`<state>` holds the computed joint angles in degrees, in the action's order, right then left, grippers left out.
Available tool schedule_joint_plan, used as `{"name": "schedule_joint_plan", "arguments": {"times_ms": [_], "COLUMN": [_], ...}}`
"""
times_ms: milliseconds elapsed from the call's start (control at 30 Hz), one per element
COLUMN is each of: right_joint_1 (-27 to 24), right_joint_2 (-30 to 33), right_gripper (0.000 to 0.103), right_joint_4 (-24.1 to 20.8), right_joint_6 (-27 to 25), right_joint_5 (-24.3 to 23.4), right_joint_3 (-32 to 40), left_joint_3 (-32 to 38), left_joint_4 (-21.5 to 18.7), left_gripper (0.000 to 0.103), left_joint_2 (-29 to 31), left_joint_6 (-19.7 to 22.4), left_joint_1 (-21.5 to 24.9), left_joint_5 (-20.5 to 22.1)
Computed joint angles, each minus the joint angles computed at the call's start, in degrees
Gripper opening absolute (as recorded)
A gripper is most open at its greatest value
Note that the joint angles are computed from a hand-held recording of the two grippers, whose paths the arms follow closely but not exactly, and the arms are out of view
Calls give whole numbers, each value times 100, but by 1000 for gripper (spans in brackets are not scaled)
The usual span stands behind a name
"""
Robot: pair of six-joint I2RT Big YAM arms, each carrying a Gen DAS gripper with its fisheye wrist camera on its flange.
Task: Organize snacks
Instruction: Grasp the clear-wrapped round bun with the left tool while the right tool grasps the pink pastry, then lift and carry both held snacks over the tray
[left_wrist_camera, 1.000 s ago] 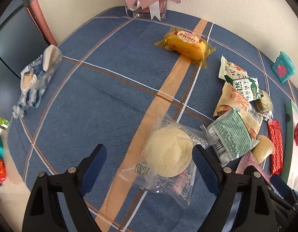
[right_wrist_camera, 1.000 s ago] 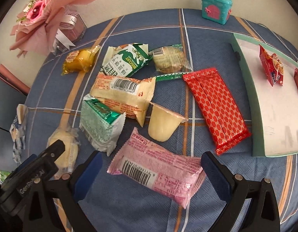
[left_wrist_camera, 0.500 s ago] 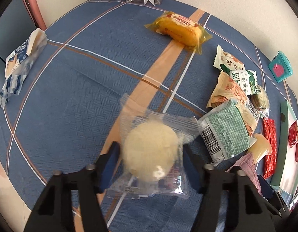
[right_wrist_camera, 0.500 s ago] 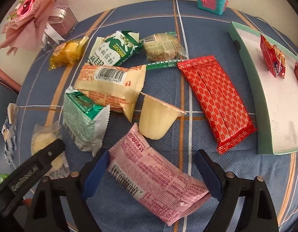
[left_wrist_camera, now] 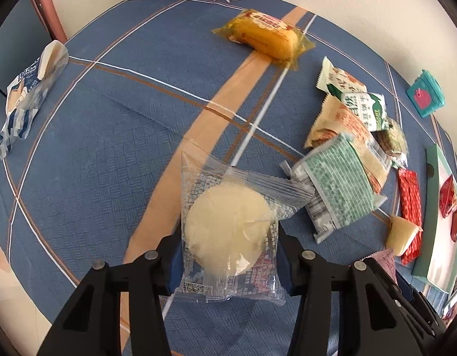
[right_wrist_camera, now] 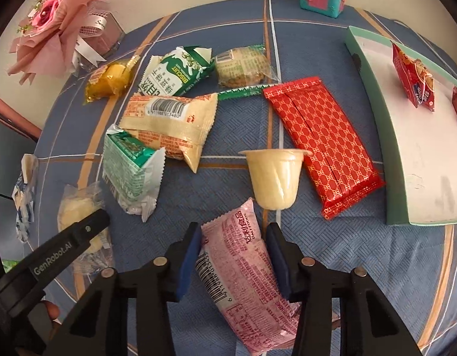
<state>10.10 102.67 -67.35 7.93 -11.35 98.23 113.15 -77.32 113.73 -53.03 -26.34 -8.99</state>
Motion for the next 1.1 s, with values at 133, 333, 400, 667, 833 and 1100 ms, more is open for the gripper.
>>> {"name": "schedule_joint_plan", "arguments": {"times_ms": [133,333,400,667,833,1100], "right_joint_1": [-134,-183,-153,-279,-352,-642], "right_joint_2": [-106,-395,-483,-699,-853,-1103], "right_gripper": [52,66,66,43,38,38], "right_joint_4": [-66,-165,-168,-116,5,76], "right_joint_6": [-186,-682,-847,-1059,-1050,-1220], "right_joint_5": [-204,-344,-198,-79,-14,-404], "right_joint_3": [-73,-335,-449,-821,-965,-1011], "left_joint_3": [74,84,92,307,424,775], "left_joint_4": [-28,-44,-75,-318,-360,-419], "left_gripper": [52,52,52,52,52,50], "left_joint_2": [55,51,52,208,296,434], "left_joint_6": [-21,-147,-174,-255,-279,-643], "left_joint_1": [-117,-290,-356,-606,-668,-928], "left_joint_5": [57,125,113,34,46,-54]}}
